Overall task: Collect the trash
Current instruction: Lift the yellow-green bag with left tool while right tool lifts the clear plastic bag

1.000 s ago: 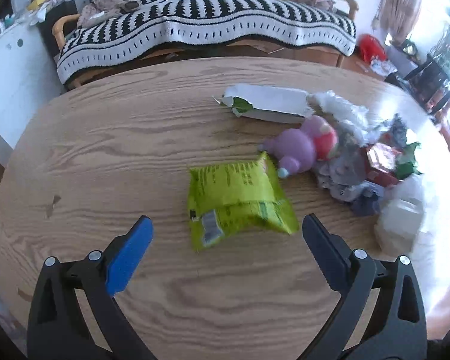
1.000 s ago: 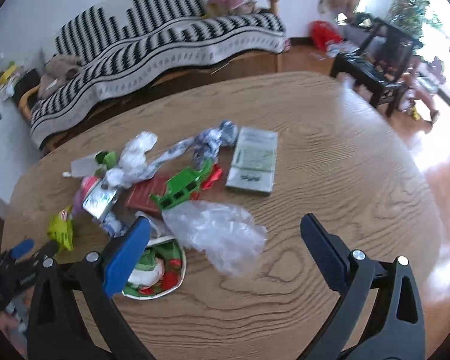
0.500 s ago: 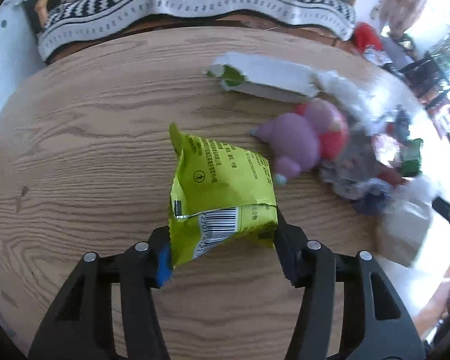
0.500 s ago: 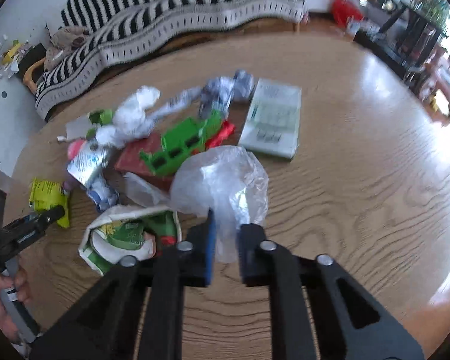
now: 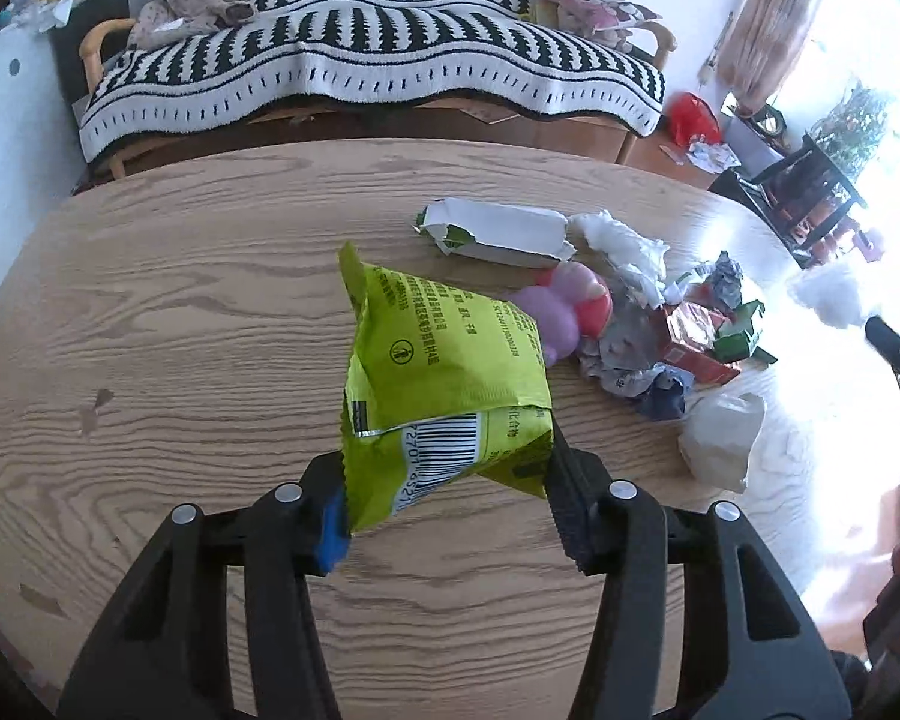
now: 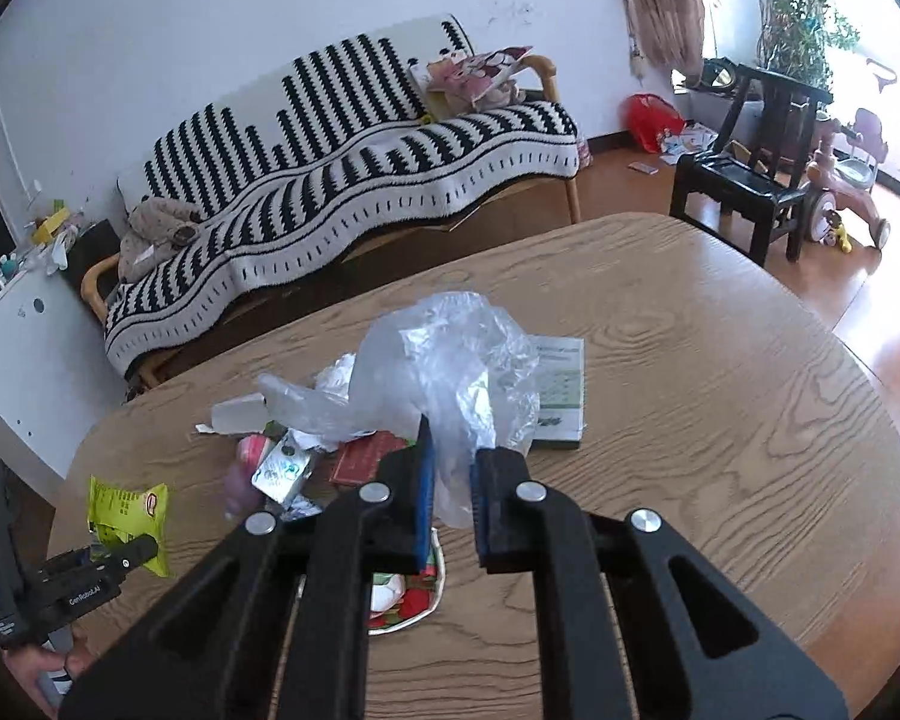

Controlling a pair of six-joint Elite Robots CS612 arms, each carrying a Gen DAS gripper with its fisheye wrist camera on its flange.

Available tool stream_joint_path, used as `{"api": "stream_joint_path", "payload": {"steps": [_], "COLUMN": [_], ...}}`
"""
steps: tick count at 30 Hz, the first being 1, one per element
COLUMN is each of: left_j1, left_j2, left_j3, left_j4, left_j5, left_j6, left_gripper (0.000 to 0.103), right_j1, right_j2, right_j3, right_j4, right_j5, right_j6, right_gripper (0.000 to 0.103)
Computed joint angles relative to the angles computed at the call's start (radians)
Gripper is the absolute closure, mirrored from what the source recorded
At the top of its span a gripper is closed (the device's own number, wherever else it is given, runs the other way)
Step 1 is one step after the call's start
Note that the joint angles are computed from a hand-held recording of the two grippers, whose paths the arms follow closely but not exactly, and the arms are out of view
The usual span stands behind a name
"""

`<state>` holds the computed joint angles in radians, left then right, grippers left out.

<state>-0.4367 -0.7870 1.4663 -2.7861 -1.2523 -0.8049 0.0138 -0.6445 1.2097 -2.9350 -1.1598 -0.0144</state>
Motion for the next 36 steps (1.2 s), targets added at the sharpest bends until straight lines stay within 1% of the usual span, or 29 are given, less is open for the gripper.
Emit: {"api": "stream_joint_path", "payload": {"steps": [2, 6, 11, 17, 23, 25, 26, 27, 29, 30, 32, 33, 36], "left_j1": [0.005, 0.005, 0.003, 0.005, 0.006, 0.007, 0.003, -0.002, -0.011, -0.017, -0.038, -0.050, -0.099], "left_j2": [0.000, 0.001, 0.003, 0.008, 0.010, 0.005, 0.001, -0.004, -0.010, -0.012, -0.020, -0.022, -0.022], "left_j3": [-0.003, -0.013, -0.019, -0.030, -0.033, -0.022, -0.014, -0.005, 0.006, 0.007, 0.010, 0.006, -0.017], "left_j4": [-0.002, 0.014, 0.021, 0.025, 0.014, -0.046, -0.075, -0.103, -0.155, -0.174, -0.194, -0.200, -0.203], "left_j5": [-0.012, -0.010, -0.007, -0.033, -0.047, -0.066, -0.060, -0.059, -0.080, -0.090, -0.078, -0.070, -0.060], "left_j6": [-0.002, 0.015, 0.012, 0.013, 0.012, 0.017, 0.019, 0.024, 0.047, 0.062, 0.082, 0.093, 0.182], "left_gripper": [0.050, 0.050, 0.050, 0.050, 0.050, 0.050, 0.050, 0.050, 0.050, 0.050, 0.050, 0.050, 0.050], "right_j1": [0.004, 0.009, 0.006, 0.003, 0.005, -0.010, -0.020, -0.029, -0.052, -0.069, -0.103, -0.128, -0.186], "right_j2": [0.001, 0.003, 0.004, 0.007, 0.008, 0.003, -0.002, -0.010, -0.049, -0.067, -0.102, -0.125, -0.171], "right_j3": [-0.005, -0.013, -0.016, -0.021, -0.026, -0.020, -0.011, 0.006, 0.077, 0.109, 0.174, 0.217, 0.309], "right_j4": [0.010, 0.029, 0.036, 0.052, 0.078, 0.082, 0.074, 0.059, 0.008, -0.006, -0.044, -0.065, -0.072], "right_j5": [-0.002, -0.003, 0.007, 0.014, 0.017, 0.079, 0.118, 0.134, 0.117, 0.123, 0.137, 0.149, 0.169], "right_j6": [-0.011, -0.027, -0.030, -0.044, -0.032, 0.032, 0.056, 0.055, 0.012, -0.003, -0.025, -0.046, -0.119], "right_gripper": [0.092, 0.092, 0.092, 0.092, 0.092, 0.092, 0.092, 0.092, 0.092, 0.092, 0.092, 0.092, 0.092]}}
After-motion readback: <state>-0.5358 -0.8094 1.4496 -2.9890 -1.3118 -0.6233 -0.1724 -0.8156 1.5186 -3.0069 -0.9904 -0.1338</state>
